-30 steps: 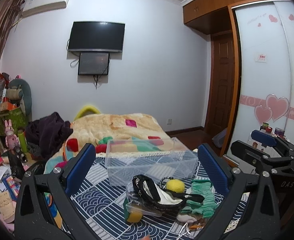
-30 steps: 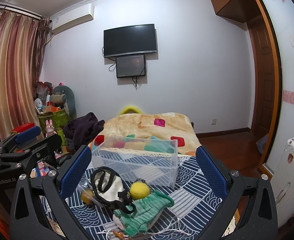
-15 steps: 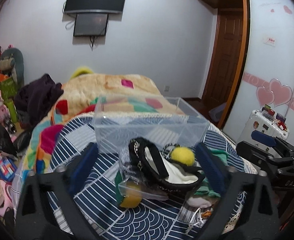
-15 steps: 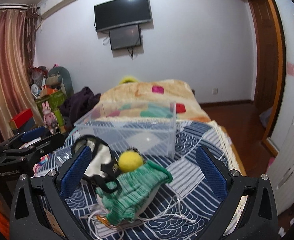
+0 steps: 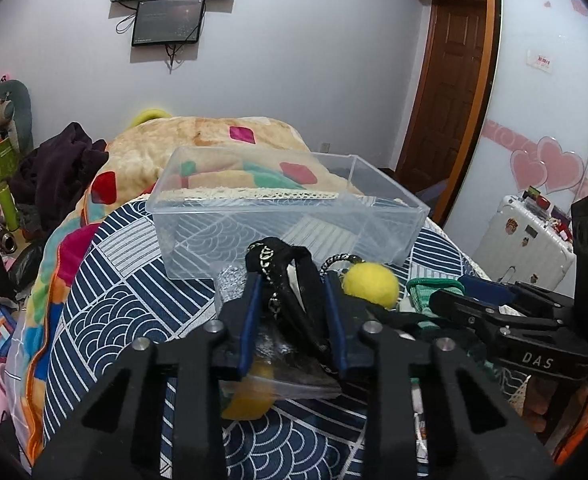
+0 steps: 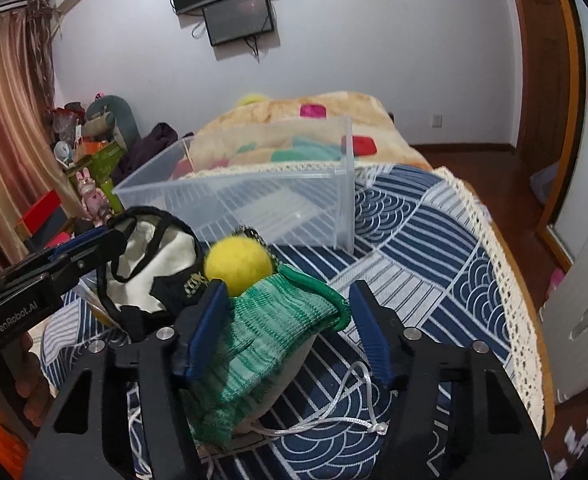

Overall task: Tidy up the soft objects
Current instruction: 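Grasp the green knitted sock with the right tool while the left grasps the black-strapped pouch, then lift both held items over the clear box and open both tools inside it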

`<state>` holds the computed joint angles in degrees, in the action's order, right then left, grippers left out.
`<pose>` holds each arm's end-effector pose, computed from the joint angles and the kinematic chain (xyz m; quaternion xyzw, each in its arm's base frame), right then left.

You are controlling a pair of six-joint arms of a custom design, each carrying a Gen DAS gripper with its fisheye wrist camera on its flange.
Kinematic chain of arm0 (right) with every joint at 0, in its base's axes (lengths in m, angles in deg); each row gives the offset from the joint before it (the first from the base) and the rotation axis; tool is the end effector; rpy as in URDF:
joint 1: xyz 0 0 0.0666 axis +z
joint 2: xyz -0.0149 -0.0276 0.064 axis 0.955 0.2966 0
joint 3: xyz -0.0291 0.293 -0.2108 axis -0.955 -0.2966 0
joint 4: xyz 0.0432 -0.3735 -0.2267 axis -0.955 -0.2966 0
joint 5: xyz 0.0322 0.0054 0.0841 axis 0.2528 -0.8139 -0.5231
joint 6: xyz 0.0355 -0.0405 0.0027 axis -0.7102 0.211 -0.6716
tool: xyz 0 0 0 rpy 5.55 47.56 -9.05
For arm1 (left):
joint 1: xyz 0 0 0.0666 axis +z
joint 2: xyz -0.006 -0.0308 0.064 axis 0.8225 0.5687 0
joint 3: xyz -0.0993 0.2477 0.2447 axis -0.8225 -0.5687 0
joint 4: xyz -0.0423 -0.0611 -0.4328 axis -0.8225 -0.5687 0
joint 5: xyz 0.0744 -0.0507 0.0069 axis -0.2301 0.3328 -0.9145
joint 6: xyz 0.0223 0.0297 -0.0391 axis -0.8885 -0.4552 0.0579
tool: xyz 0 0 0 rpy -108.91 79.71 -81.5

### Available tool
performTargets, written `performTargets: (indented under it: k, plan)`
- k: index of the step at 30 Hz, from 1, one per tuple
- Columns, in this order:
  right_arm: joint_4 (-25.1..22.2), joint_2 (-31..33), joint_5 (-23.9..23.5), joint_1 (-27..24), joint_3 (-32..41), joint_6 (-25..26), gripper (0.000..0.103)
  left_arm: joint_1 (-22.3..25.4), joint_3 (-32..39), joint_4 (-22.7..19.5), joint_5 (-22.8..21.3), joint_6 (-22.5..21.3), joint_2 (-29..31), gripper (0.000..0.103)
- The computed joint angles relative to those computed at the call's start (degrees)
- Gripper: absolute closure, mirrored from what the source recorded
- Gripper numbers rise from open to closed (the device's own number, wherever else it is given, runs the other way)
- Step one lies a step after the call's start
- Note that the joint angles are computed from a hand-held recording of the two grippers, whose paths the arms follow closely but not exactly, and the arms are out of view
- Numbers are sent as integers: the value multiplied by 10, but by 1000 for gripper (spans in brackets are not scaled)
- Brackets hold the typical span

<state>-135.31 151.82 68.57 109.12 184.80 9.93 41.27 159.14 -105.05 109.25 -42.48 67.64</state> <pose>0.5627 0.3914 0.3909 0.1329 0.8835 0.0438 0.4469 0.6409 -0.1780 0.4375 0.2779 0.8321 -0.2314 0.4206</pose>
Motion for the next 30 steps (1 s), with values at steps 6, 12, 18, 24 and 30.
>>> performTargets:
  k: [6, 12, 18, 24, 30]
  plan:
    - [-13, 3, -18, -4, 1, -8, 74, 6, 2, 4, 8, 6, 6, 89]
    - [-12, 6, -1, 0, 7, 3, 91, 11, -10, 22, 18, 19, -7, 93]
    - [10, -2, 30, 6, 5, 34, 94, 15, -29, 58, 20, 28, -32, 93]
    - [35, -13, 57, 9, 5, 55, 94, 20, -19, 71, 19, 28, -38, 93]
    - [58, -21, 81, 7, 10, 77, 94, 22, 23, 60, 31, 24, -21, 94]
